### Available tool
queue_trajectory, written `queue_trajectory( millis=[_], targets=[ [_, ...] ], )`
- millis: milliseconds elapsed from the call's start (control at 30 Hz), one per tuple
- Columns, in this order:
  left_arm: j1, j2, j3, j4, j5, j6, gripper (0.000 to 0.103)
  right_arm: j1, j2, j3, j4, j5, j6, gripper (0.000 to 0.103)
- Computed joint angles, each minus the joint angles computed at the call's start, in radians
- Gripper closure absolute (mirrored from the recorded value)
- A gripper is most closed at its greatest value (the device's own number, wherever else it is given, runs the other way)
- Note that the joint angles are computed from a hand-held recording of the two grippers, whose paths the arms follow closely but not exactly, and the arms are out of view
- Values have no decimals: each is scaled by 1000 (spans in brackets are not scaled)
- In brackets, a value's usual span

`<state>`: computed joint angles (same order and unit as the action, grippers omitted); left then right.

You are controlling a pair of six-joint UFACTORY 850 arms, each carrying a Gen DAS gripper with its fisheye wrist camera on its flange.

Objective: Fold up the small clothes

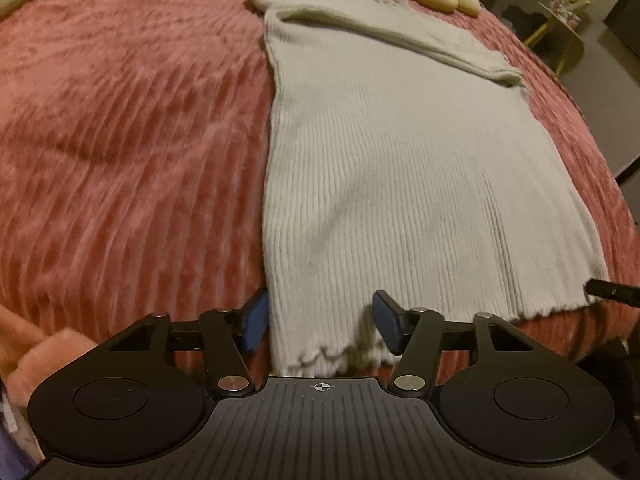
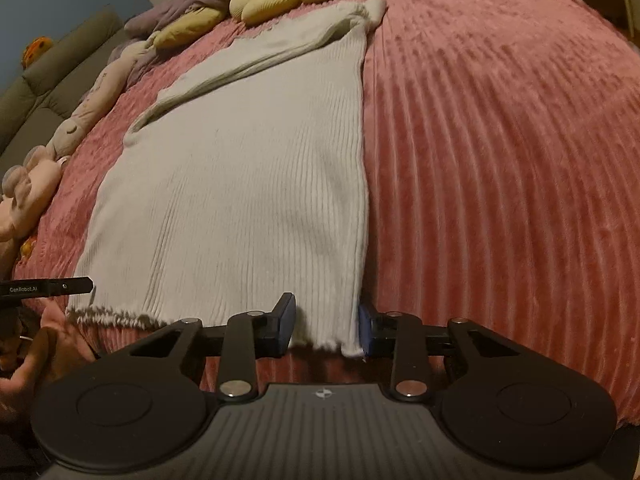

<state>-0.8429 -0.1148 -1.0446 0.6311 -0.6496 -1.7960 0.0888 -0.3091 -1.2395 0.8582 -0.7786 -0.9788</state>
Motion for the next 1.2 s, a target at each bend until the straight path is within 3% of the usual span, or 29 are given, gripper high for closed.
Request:
queue_trajectory(
  millis=[133, 233, 300, 333, 367, 500, 567, 767, 867, 933, 1000, 1200],
  targets=[
    [12, 20, 30, -60, 65, 61, 56, -9, -12, -15, 1, -31, 20, 71],
    [24, 30, 52, -71, 100, 49, 60, -13, -25, -31, -5, -52, 39, 80],
    [33, 45, 66, -74, 124, 29, 70, -15, -36, -40, -7, -64, 64, 89],
    [38, 55, 76, -71, 144, 24, 85, -16, -41, -44, -9, -67, 75, 90],
    [42, 63, 86, -70, 165, 20, 91, -18, -44, -47, -6, -75, 81, 93],
    [49, 70, 72, -59, 172, 26, 91, -30, -58, -66, 15, -113, 106, 96],
    [48, 87, 73, 9, 200, -35, 92, -36, -67, -83, 33, -147, 122, 96],
    [80, 129, 51, 447, 207, -409, 92, -47, -108, -170, 187, -229, 116, 96],
    [125, 91, -1, 520, 142, -432, 92, -20, -144, -243, 222, -190, 102, 96],
    [151, 46, -44, 521, 91, -400, 92, 8, -170, -292, 234, -135, 70, 96],
    [186, 2, -77, 531, 86, -417, 92, 42, -207, -351, 233, -60, 70, 96],
    [253, -134, -187, 419, 17, -242, 92, 119, -352, -557, 91, 108, 211, 96]
  ],
)
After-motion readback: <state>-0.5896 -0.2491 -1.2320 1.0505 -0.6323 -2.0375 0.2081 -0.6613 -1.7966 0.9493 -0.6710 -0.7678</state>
